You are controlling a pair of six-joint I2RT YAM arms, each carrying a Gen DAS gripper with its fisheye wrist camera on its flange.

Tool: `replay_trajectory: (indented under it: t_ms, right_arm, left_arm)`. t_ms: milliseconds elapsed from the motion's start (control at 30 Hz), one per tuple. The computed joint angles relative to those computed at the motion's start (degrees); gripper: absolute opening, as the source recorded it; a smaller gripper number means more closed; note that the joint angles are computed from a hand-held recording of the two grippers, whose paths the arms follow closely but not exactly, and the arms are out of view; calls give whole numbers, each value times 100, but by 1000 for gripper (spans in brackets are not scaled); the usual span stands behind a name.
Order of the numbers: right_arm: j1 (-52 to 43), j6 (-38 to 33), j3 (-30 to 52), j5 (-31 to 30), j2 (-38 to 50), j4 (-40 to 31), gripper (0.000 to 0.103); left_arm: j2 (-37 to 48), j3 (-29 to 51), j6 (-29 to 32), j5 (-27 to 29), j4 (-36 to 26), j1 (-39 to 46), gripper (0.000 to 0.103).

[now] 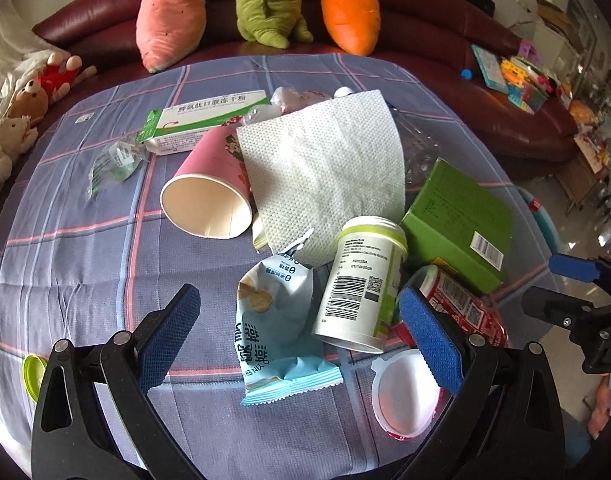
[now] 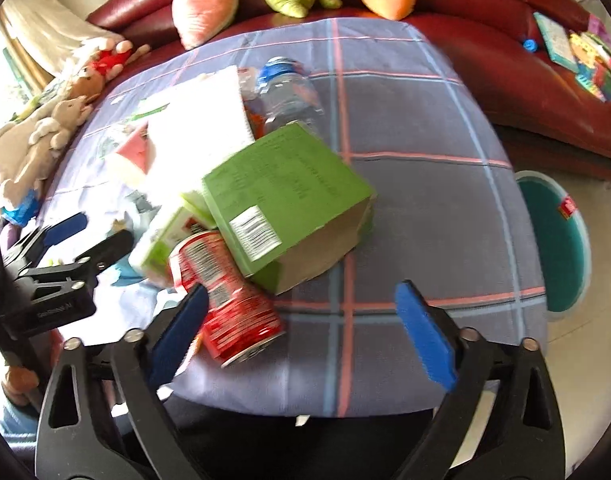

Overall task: Collect trash
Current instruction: 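Grasp the red Coca-Cola can with the right gripper and lift it, then carry the can toward the teal bin with the right gripper while the left grasps the green box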

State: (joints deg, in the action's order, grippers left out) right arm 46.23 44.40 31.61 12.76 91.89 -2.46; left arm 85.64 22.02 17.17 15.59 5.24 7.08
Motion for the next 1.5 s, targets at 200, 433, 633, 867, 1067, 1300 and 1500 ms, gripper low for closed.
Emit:
replay_trajectory:
  t_ms: [200,433,633,867,1067,1300,1500]
  right_arm:
    - [112,-404,470,-738,505,226,64]
    - [-115,-725,1306,-1295,1609,28,60]
    - [-102,-779,1746,-1536,2297,114,63]
    - [-158,-700,1146,-1755,1893,632,48]
    - [-332,-549,71,-1762,406,885,48]
    - [-1107,-558,-922,-1532,-1314,704,48]
    - [-2269,-856,-1572,-1831,-2091,635,48]
  left_arm:
    - [-49,241,259,291,-405,645,100]
    - [482,559,495,571,-573,1319,100]
    - [602,721,558,589,-651,1385,100]
    - [203,625,539,503,-832,963,100]
    - [-232,423,401,182,-866,63,100]
    - [-198,485,-78,-342,-941,-1163,99]
    - [186,331,-1094,-702,-608,-2480,99]
